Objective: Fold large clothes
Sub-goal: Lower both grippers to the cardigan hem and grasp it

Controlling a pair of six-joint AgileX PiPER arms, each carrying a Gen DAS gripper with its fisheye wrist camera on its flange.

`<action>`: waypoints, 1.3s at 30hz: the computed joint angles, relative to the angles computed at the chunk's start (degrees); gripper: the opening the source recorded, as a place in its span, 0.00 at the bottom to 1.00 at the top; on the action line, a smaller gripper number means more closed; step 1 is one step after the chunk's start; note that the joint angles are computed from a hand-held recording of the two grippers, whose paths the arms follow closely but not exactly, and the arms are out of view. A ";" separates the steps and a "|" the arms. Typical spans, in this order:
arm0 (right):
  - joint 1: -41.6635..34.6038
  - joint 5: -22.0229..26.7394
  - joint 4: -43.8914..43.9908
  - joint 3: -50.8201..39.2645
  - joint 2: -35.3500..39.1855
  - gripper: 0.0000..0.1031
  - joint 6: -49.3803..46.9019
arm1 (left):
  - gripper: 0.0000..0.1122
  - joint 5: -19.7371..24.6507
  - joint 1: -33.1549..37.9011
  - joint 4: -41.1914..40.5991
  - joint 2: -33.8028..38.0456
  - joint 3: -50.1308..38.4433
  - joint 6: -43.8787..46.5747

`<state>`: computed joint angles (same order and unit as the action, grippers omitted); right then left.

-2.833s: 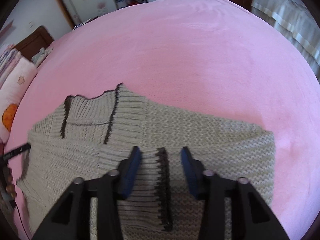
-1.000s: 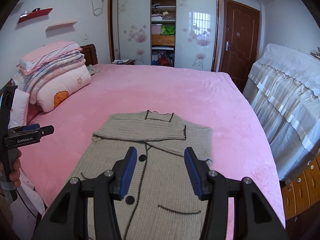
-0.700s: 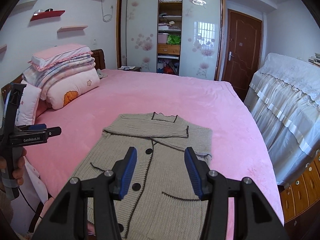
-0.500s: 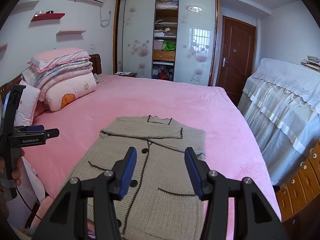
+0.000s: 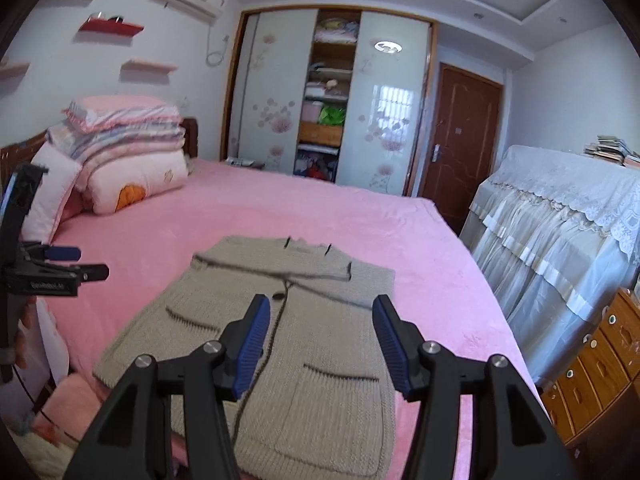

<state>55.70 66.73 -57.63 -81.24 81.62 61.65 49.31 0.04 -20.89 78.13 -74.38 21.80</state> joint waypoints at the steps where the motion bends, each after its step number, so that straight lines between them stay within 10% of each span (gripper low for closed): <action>1: -0.44 -0.79 1.09 1.76 -0.48 0.52 0.13 | 0.69 1.21 0.90 -0.98 0.53 0.75 1.93; 8: -10.19 -13.18 17.53 16.06 -6.26 0.52 -3.92 | 0.71 -1.30 4.77 0.06 5.16 7.87 7.52; 35: -40.53 -27.21 54.51 39.34 -6.38 0.52 -27.94 | 0.70 1.99 19.95 -12.48 28.52 10.13 25.33; 39: -42.28 -28.68 61.13 40.60 -5.83 0.40 -34.98 | 0.70 1.89 19.78 -13.08 28.73 10.25 25.64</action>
<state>13.42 38.05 3.51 -40.64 75.79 26.67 51.20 19.83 -33.97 106.87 -64.13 47.44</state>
